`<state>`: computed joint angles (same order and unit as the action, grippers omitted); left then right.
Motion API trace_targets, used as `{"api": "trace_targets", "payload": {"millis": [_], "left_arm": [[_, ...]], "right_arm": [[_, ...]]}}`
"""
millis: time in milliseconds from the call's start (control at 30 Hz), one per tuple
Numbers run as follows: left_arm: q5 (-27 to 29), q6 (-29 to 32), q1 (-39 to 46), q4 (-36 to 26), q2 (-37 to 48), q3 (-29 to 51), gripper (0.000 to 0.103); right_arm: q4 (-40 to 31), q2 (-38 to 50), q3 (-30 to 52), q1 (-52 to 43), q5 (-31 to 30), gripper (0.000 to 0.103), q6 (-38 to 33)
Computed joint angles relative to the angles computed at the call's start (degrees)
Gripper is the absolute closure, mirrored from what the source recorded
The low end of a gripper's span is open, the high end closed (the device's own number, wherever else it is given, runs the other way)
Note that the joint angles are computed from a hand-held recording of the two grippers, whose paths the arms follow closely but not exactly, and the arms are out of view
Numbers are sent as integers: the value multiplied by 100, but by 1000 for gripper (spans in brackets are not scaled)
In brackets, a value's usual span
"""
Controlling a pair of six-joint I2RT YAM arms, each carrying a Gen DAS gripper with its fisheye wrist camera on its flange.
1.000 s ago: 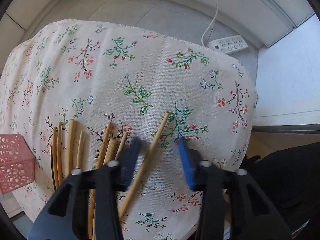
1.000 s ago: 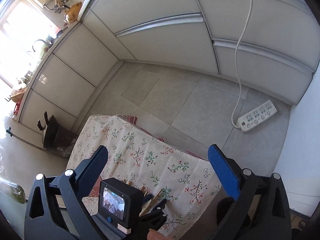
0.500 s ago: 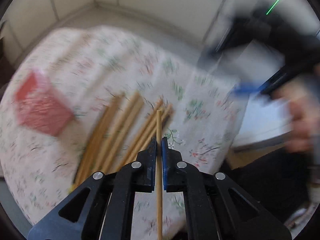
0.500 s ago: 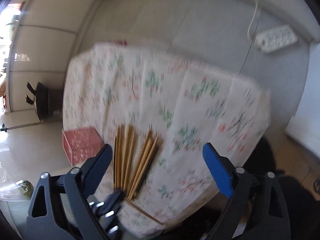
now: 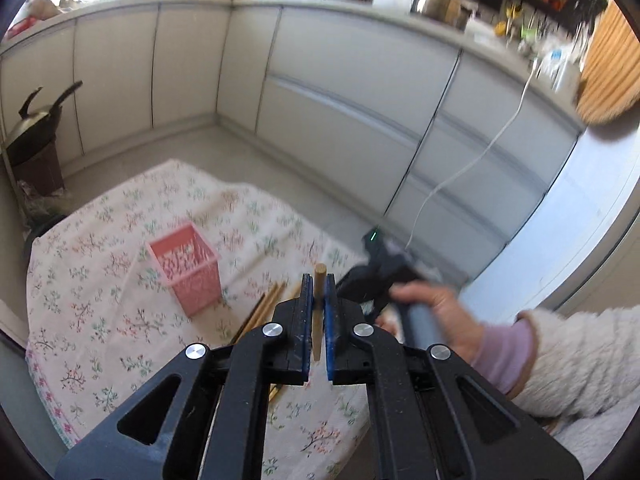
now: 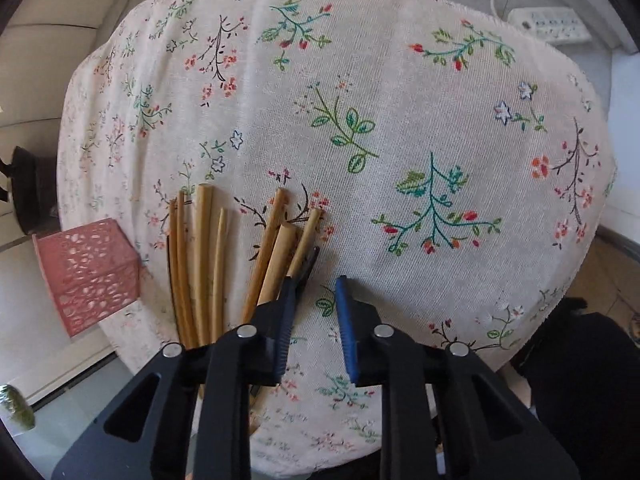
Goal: Organize utensils
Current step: 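Grasp a wooden chopstick with the left tool while the right tool grasps another chopstick, then lift both held chopsticks and carry them over the pink basket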
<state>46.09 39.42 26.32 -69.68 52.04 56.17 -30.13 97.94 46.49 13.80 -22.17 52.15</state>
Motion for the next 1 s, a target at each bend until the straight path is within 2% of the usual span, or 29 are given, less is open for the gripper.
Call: {"api": "trace_targets", "payload": {"millis": [133, 233, 267, 333, 500, 533, 667, 800, 1000], "left_arm": [[556, 425, 698, -406, 229, 326, 98], [770, 326, 1001, -390, 309, 422, 98], [804, 257, 1045, -332, 336, 415, 98], [885, 56, 1153, -217, 351, 418, 98], [899, -40, 1318, -176, 313, 389, 98], [873, -101, 1310, -132, 298, 377, 98], [923, -311, 1399, -25, 272, 385, 98], [1095, -536, 1646, 64, 269, 431, 98], [1033, -1392, 1705, 613, -17, 416, 98]], "right_arm": [[52, -52, 14, 334, 282, 84, 103], [159, -36, 80, 483, 403, 85, 139], [358, -64, 21, 501, 361, 93, 106], [444, 132, 252, 653, 358, 95, 170], [824, 32, 128, 848, 326, 97, 255], [983, -121, 30, 923, 350, 98, 331], [822, -1129, -233, 895, 642, 98, -135], [368, -2176, -130, 1038, 1013, 98, -737], [-342, -3431, 168, 1116, 1351, 98, -1624]]}}
